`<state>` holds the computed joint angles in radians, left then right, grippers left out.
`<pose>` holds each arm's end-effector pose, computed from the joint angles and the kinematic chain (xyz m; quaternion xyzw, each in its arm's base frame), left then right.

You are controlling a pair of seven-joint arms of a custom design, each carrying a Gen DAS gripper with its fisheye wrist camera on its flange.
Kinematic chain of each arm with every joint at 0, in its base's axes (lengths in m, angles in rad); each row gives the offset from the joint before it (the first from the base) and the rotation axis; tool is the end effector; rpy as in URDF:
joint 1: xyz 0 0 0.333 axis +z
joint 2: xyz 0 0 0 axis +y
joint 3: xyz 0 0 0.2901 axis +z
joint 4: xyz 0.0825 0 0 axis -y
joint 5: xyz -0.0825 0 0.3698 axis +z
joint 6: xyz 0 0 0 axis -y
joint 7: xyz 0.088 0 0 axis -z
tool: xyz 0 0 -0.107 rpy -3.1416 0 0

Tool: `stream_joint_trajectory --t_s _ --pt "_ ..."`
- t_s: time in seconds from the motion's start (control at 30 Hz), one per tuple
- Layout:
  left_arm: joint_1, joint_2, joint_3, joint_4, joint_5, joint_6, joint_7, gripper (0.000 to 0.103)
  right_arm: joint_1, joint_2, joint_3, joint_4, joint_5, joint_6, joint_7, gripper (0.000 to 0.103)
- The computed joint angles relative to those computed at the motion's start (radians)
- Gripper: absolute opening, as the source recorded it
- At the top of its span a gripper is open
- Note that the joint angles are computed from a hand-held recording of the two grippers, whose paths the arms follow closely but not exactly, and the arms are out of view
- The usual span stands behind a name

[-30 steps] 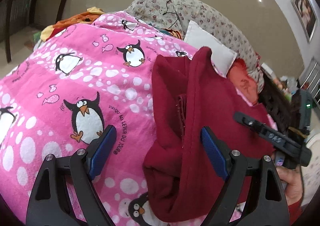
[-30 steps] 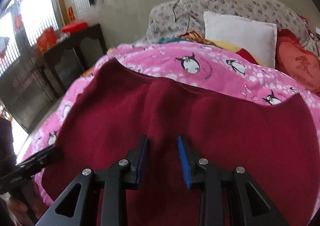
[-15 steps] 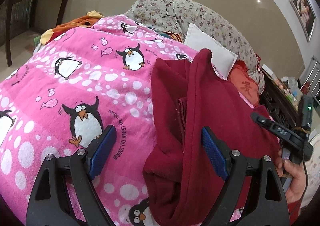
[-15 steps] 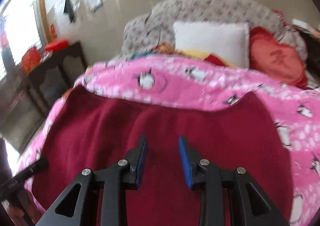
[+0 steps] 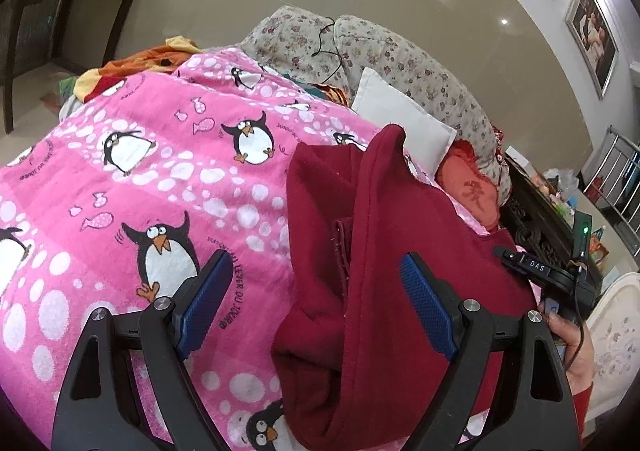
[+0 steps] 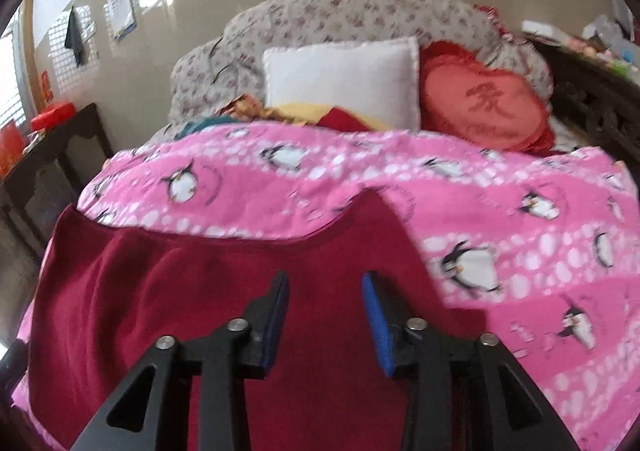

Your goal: Fold small clothes

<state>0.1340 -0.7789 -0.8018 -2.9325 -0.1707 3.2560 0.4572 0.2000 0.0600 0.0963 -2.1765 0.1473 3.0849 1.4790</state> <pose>0.3051 -0.2051 0.4242 -0.7527 0.4344 -0.4544 0.1954 0.5579 0.1570 0.4488 -0.7174 0.5618 -0.2307 0.3414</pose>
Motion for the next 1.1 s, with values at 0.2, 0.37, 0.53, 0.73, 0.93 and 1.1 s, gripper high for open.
stream_joint_trajectory --t_s 0.2,0.37,0.53,0.73,0.93,1.1 --pt "-0.012 0.015 0.015 0.002 0.000 0.004 0.006 0.086 -0.066 0.050 0.063 0.073 0.326 -0.103 -0.221 0.041" --pt "-0.001 -0.003 -0.019 -0.010 -0.024 0.087 0.018 0.086 -0.030 -0.014 0.053 0.045 0.431 -0.112 -0.316 0.044" --pt "0.030 -0.007 -0.057 0.023 -0.038 0.036 0.056 0.087 0.021 -0.042 0.045 0.086 0.894 -0.306 -0.698 0.044" --pt "0.103 -0.024 -0.115 0.068 0.002 -0.060 0.019 0.087 0.144 -0.041 0.058 0.037 0.851 -0.207 -0.768 0.045" --pt "0.149 0.024 -0.106 0.114 0.072 -0.148 -0.046 0.087 0.184 -0.042 0.068 -0.020 0.657 -0.049 -0.660 0.047" --pt "0.139 0.054 -0.072 0.142 0.135 -0.207 -0.077 0.087 0.196 -0.067 0.046 0.002 0.837 -0.129 -0.817 0.046"
